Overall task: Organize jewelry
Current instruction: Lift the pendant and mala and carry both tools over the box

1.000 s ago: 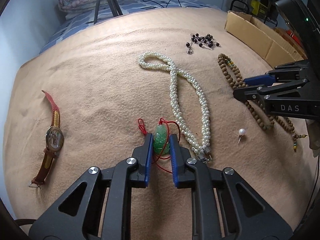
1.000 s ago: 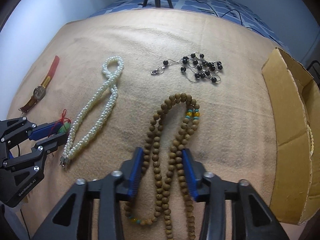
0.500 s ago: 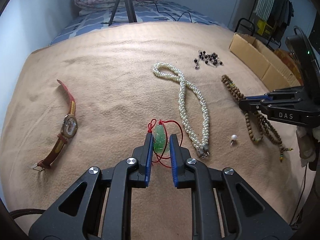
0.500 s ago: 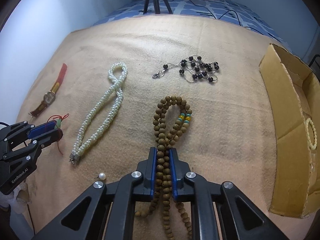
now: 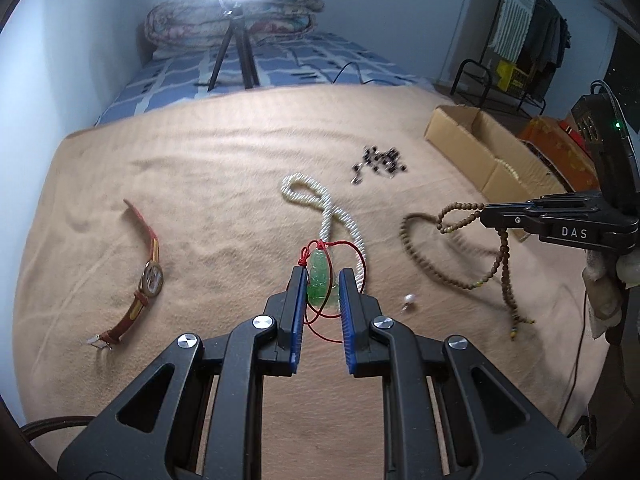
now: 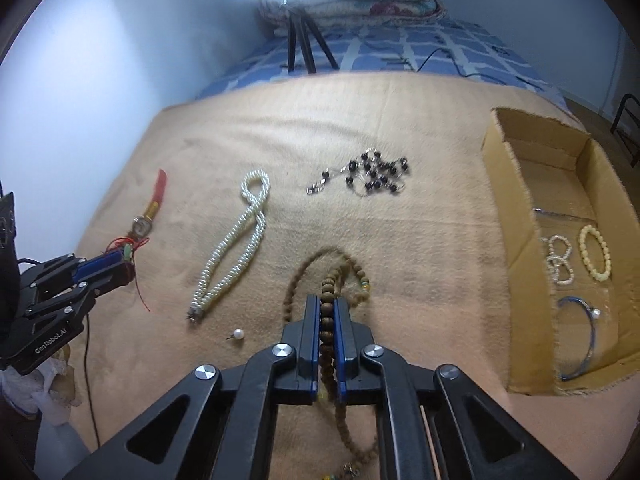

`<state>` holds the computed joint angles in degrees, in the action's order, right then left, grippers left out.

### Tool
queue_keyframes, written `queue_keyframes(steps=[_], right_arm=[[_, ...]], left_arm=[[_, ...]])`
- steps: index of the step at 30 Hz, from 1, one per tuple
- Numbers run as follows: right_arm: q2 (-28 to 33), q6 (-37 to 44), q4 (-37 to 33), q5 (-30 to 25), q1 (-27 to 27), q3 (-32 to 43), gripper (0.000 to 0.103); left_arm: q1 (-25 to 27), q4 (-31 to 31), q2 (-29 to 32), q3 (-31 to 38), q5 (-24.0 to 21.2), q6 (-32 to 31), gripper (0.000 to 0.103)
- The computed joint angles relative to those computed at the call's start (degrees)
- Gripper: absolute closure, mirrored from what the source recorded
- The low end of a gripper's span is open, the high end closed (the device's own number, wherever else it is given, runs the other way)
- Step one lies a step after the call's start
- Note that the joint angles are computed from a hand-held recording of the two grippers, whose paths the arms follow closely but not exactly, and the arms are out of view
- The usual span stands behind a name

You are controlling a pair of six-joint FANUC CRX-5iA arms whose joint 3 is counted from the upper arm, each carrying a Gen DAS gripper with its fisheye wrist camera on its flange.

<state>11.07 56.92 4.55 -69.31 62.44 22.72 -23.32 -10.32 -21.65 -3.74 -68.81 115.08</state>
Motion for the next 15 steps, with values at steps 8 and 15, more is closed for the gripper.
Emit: queue_keyframes(steps=[8,15], right_arm=[[-2.12,0.19,0.50,0.42,-0.48,-1.07,0.099],[-4.98,0.73,3.08,0.34,-0.11,-0.23,0.099]], left_arm=[[-2.70,-1.07,1.77,3.52,-0.72,0.74,0.089],[-4.33,-1.83,3.54,7.44,-1.25,0.48,0.089]])
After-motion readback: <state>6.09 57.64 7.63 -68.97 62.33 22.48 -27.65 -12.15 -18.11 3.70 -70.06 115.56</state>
